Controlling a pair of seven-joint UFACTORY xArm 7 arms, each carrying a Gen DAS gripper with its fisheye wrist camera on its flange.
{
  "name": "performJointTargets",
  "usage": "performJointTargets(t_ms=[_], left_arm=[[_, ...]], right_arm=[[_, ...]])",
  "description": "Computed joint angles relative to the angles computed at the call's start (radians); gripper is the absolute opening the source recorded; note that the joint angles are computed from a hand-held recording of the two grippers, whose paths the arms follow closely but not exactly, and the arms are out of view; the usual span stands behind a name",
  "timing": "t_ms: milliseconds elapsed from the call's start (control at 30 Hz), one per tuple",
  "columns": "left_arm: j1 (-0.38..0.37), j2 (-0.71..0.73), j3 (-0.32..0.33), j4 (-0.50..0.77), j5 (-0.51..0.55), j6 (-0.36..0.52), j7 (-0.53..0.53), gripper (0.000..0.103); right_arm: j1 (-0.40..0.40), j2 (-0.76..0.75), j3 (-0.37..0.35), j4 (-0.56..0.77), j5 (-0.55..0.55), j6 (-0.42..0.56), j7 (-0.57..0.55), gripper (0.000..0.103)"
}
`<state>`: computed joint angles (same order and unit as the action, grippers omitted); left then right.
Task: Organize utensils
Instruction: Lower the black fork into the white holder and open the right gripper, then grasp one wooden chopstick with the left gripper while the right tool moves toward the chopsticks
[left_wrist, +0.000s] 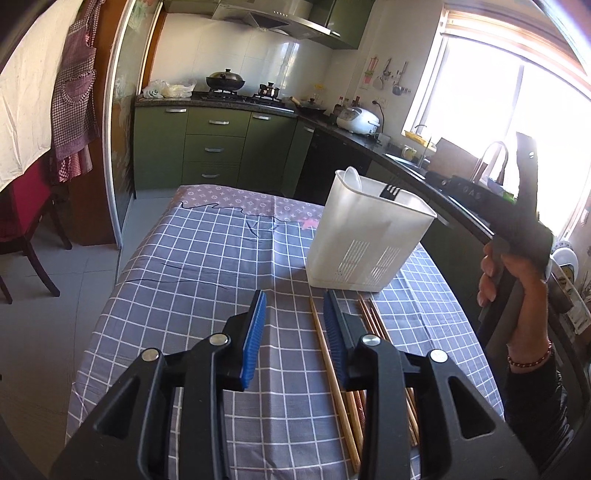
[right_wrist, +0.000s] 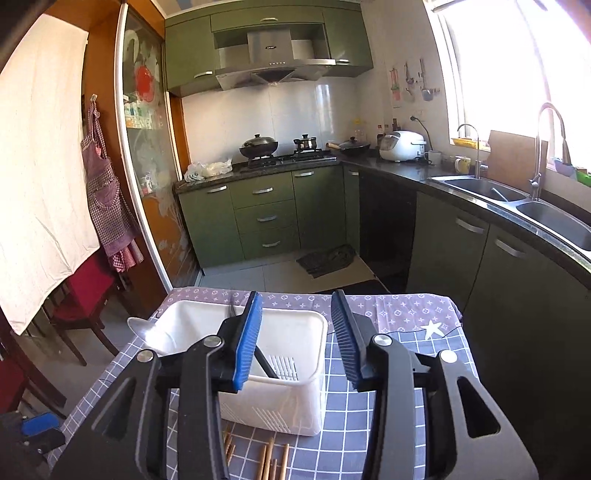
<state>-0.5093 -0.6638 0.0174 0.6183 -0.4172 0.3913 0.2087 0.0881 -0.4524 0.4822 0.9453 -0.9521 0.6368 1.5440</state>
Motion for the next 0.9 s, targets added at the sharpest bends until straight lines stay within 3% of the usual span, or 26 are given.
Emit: performJointTargets(t_ms=[100,267,367,500,633,767,900], left_arm=[[0.020,0.017,-0.017,0.022,0.023,0.060,-0.020,0.031],[0.058,0.077,-0.060,0.071,0.059,0.158,-0.064,0.043],[0.068,0.142,-0.088,0.121,0.072,0.209,-0.082,0.049],[0.077,0.251,-0.127,0.209,0.094,0.261,-0.105,0.051],[0.100,0.357,-0.174,0.295,0.148,0.305,-0.157,0.047],[0.108,0.432,-0.188,0.357,0.171,0.359,-0.187,0.029],[0.115,0.477,-0.201,0.387,0.201,0.381,-0.218,0.026]], right_arm=[[0.029,-0.124,-0.001,-0.072,0.046,0.007,0.026,0.040],[0.113,-0.304,0.031,-0.207,0.255,0.112,-0.017,0.049],[0.164,-0.355,0.068,-0.268,0.397,0.226,-0.052,0.052],[0.231,-0.385,0.066,-0.355,0.536,0.261,-0.067,0.052],[0.255,-0.390,0.063,-0.395,0.589,0.249,-0.078,0.052],[0.258,-0.394,0.072,-0.407,0.605,0.249,-0.074,0.052],[0.260,-0.399,0.068,-0.409,0.613,0.237,-0.078,0.052]])
